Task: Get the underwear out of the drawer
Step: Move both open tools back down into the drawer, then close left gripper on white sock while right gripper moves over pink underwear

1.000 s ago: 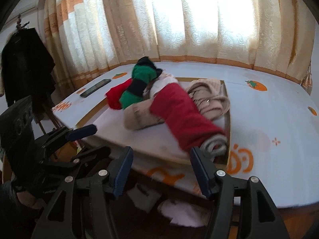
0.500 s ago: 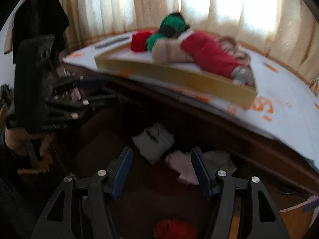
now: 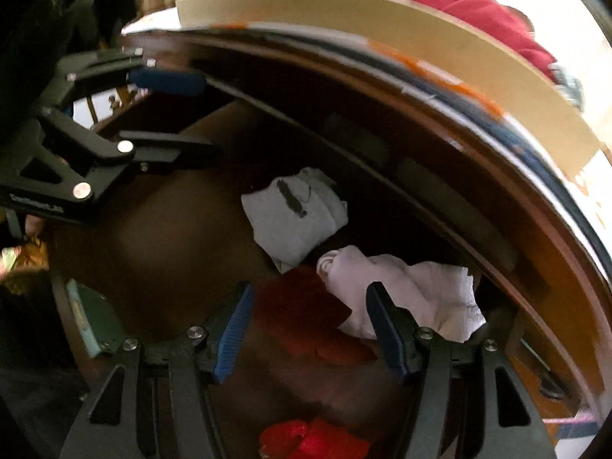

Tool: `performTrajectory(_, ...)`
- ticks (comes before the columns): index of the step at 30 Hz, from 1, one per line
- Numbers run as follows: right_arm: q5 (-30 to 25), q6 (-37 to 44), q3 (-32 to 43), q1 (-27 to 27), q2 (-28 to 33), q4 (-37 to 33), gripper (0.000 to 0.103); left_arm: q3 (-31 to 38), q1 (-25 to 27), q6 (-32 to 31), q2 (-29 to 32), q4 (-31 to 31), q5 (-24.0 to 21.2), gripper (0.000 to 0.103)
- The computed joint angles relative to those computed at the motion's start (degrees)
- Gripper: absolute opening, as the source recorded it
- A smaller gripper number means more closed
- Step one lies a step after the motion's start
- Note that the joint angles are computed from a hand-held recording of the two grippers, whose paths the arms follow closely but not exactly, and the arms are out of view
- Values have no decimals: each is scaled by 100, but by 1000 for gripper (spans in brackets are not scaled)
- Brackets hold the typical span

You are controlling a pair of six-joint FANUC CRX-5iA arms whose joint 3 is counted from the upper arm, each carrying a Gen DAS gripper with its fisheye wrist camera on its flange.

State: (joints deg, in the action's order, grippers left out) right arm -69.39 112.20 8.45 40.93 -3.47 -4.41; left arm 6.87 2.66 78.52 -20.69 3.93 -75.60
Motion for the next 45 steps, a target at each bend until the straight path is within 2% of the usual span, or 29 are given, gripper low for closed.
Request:
performTrajectory(11,-265,181,172,183,407,343,63,247,-155,-550,380,-13,-525,74)
performTrajectory(17,-56,519,-33,374,369,585,75,309,-167,-838,549,87,-790,77)
performTrajectory(22,-579,620,252,368,690,412,88,328,-198,-1011,593,82,-872,77)
performTrajectory(24,-848,496,387,370,892,467,88,324,-188,-1015,597,98,-871,77)
performTrajectory(27,-850,435,322,465,917,620,88,308,-139,-997,585,146,-860,77)
performTrajectory(32,-995,460,409,450,962,489,91,294,-74,-1004,593,215,-862,77)
performTrajectory(37,-1312,564,691,460,1145,247,99,274,-14,-1066,586,236,-854,77)
performTrajectory(40,-1612,723,859,403,1176,-98,99,267,-26,-1069,593,245,-856,77)
performTrajectory(42,-1999,801,1120,298,1273,-469,99,272,-20,-1108,621,282,-885,77)
performTrajectory(45,-2129,749,1261,267,1336,-591,99,335,-56,-1169,713,285,-977,77)
